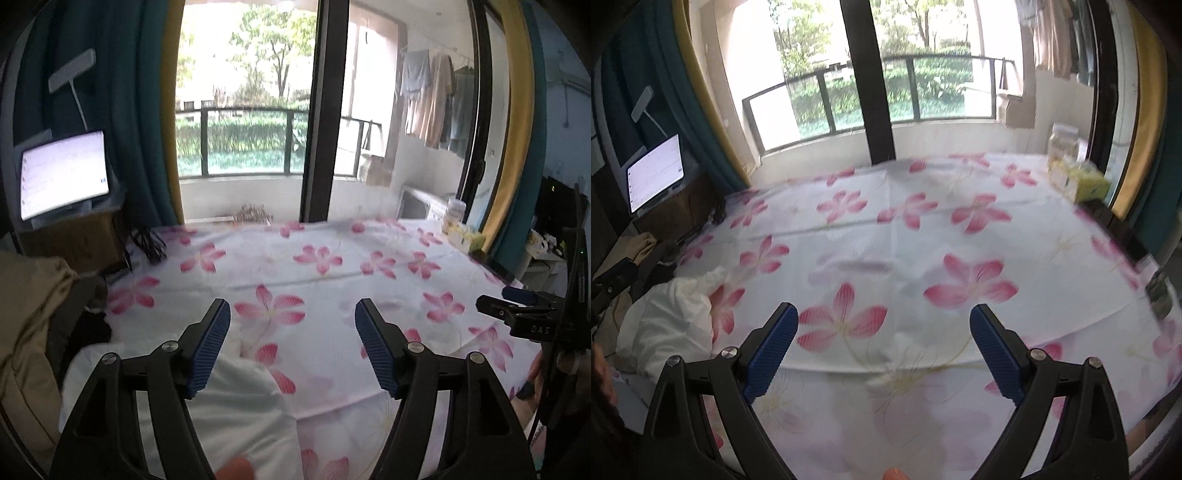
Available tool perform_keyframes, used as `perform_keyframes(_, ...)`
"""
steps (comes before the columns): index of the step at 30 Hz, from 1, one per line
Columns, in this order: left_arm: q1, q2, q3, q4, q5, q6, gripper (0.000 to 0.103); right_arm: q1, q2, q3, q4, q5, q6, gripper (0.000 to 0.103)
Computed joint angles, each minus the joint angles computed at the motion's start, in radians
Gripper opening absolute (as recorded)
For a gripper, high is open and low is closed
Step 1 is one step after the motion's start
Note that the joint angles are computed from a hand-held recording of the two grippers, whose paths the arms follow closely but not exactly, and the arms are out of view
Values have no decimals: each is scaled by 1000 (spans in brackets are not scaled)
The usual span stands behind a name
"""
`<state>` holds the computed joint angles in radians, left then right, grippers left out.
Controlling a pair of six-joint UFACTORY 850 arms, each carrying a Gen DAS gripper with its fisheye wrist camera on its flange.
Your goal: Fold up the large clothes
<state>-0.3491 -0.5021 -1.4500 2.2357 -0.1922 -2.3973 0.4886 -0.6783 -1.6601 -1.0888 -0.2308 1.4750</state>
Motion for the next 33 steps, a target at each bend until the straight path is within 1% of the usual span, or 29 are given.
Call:
perform_keyframes(2, -5, 12, 10, 24, -41, -15, 73, 4, 12, 4, -112, -13, 95, 93)
perform_keyframes(5, -19, 28, 26, -11, -131, 39, 73, 10, 31, 16, -293, -27, 249, 93)
perform_keyframes(7, -34, 41, 44, -11, -219, 65, 73, 16, 48, 31, -464, -44, 398, 93)
perform_keyframes(8, -43, 45, 53, -19, -273, 86, 73, 20, 56, 39, -524, -53, 449, 93)
perform_keyframes(9, -57, 51, 67, -19, -344, 102, 74, 25, 64, 47, -602, -66, 515, 93)
perform_keyframes(10, -62, 57, 76, -7, -377, 98, 75, 30, 73, 57, -686, -83, 584, 93)
perform_keyframes(11, -65, 65, 86, 14, -399, 81, 76, 34, 81, 66, -749, -100, 637, 93)
perform_keyframes(13, -65, 89, 118, 94, -430, -1, 81, 43, 103, 93, -904, -137, 771, 93)
perform_keyframes(15, -66, 109, 146, 144, -467, -67, 82, 49, 117, 110, -1000, -164, 854, 93)
perform_keyframes(19, -74, 136, 191, 164, -569, -131, 82, 62, 147, 145, -1161, -228, 985, 93)
perform_keyframes(22, -74, 156, 216, 196, -600, -174, 82, 72, 161, 162, -1241, -281, 1038, 93)
perform_keyframes(28, -66, 182, 248, 243, -605, -218, 83, 92, 185, 185, -1333, -362, 1107, 94)
perform_keyframes(32, -48, 175, 240, 245, -560, -238, 83, 105, 187, 193, -1374, -409, 1149, 101)
perform_keyframes(33, -42, 172, 235, 244, -541, -252, 83, 107, 185, 192, -1377, -415, 1152, 102)
